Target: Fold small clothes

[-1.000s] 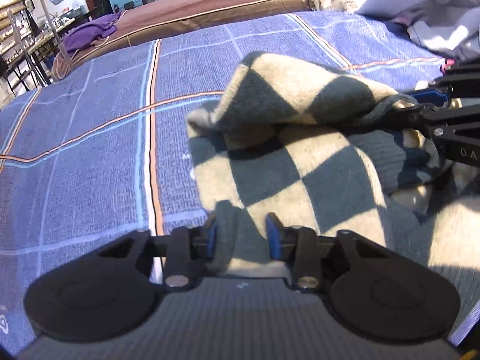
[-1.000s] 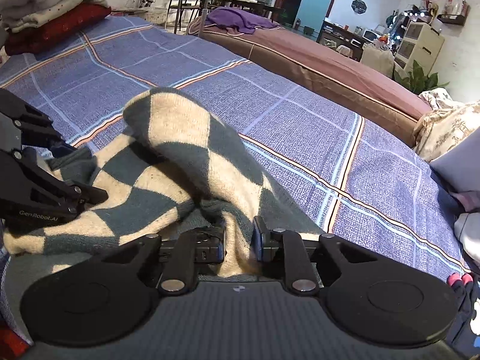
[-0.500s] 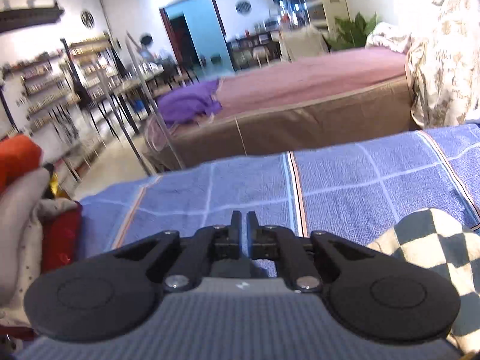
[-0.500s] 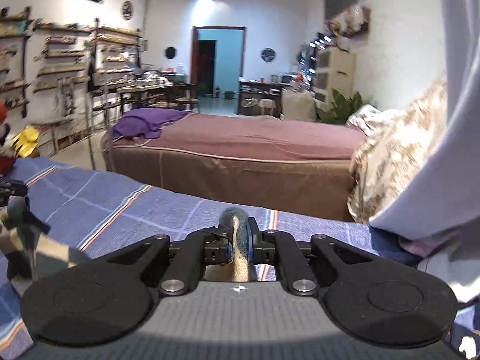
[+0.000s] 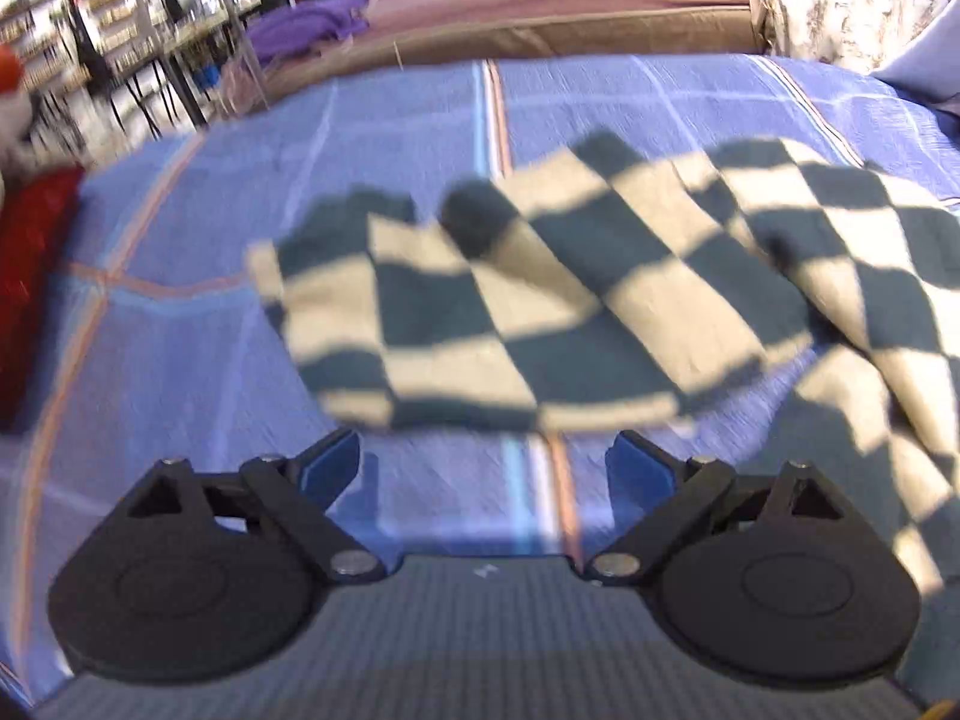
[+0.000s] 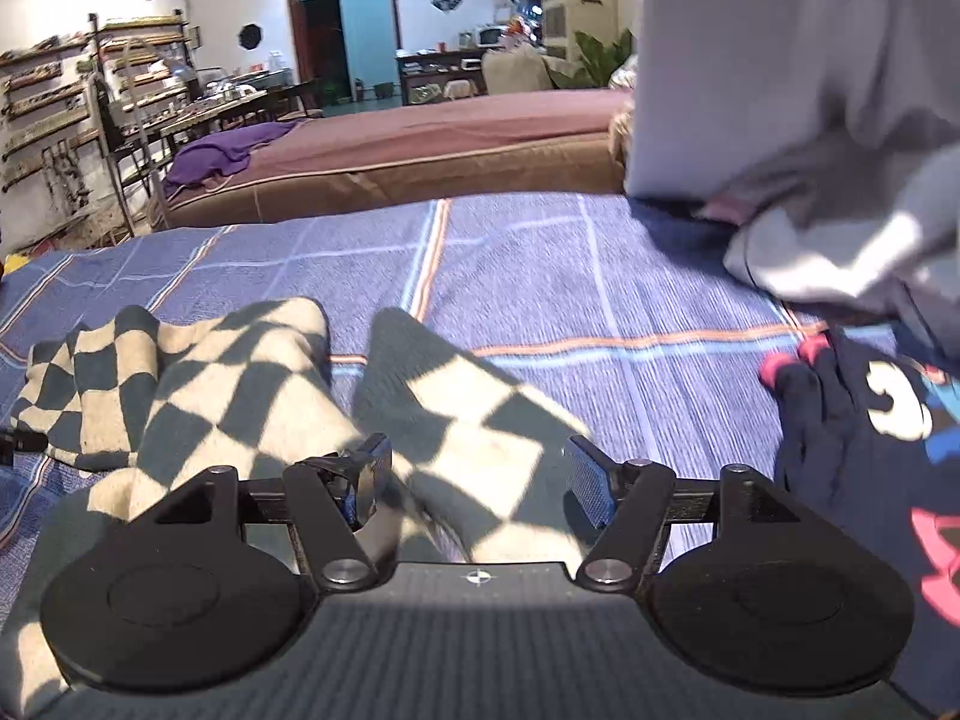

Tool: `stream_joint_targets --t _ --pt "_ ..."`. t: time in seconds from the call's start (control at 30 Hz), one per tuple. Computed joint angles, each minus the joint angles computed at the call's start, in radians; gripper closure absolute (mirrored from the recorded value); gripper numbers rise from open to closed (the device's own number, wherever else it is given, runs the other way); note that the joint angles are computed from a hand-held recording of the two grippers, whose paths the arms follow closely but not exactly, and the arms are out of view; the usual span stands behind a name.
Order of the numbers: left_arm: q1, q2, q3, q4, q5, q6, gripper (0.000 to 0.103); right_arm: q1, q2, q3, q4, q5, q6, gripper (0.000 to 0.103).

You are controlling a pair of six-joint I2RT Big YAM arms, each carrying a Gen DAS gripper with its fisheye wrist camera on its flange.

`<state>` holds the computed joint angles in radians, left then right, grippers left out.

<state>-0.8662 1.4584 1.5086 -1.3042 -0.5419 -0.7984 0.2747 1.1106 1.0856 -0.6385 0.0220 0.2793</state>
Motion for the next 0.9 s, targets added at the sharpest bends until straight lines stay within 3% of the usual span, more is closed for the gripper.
stream_joint_targets --t 0.1,0.13,0.23,0.27,0.33,0.4,0.43,0.47,0.53,0.73,0.87,0.9 --pt "-0.023 -0.042 -0.052 0.12 0.094 -0.003 0.011 -0.02 -0.064 -0.057 -0.01 -0.043 0.106 0.0" --pt "-0.033 -0.049 -0.066 0.169 0.123 0.035 0.01 -0.024 -0.08 -0.071 -0.015 -0.05 0.133 0.0" --pt "-0.055 -0.01 -0.052 0.223 0.17 0.127 0.009 -0.028 -0.111 -0.098 -0.029 -0.071 0.188 0.0" --pt "-0.062 0.013 -0.04 0.219 0.166 0.148 0.009 -0.025 -0.117 -0.104 -0.035 -0.072 0.19 0.0" --pt "-0.095 0.068 -0.006 0.201 0.077 0.177 0.01 -0.016 -0.124 -0.109 -0.042 -0.068 0.187 0.0" --pt "-0.114 0.074 0.006 0.23 0.089 0.193 0.044 -0.012 -0.131 -0.114 -0.042 -0.067 0.194 0.0" --pt "-0.114 0.07 0.012 0.244 0.141 0.201 0.076 -0.01 -0.133 -0.115 -0.041 -0.068 0.197 0.0" --pt "-0.121 0.076 0.026 0.231 0.153 0.201 0.085 -0.009 -0.135 -0.117 -0.039 -0.07 0.199 0.0" --pt "-0.139 0.09 0.048 0.196 0.117 0.219 0.087 -0.006 -0.136 -0.122 -0.035 -0.069 0.204 0.0" --pt "-0.145 -0.026 -0.005 0.163 0.023 0.059 0.09 0.0 -0.147 -0.127 -0.035 -0.066 0.212 0.0" --pt "-0.176 -0.152 -0.041 0.048 -0.058 -0.06 0.09 -0.005 -0.154 -0.132 -0.041 -0.072 0.217 0.0" --pt "-0.189 -0.173 -0.039 -0.021 -0.082 -0.104 0.09 -0.005 -0.157 -0.135 -0.038 -0.074 0.22 0.0"
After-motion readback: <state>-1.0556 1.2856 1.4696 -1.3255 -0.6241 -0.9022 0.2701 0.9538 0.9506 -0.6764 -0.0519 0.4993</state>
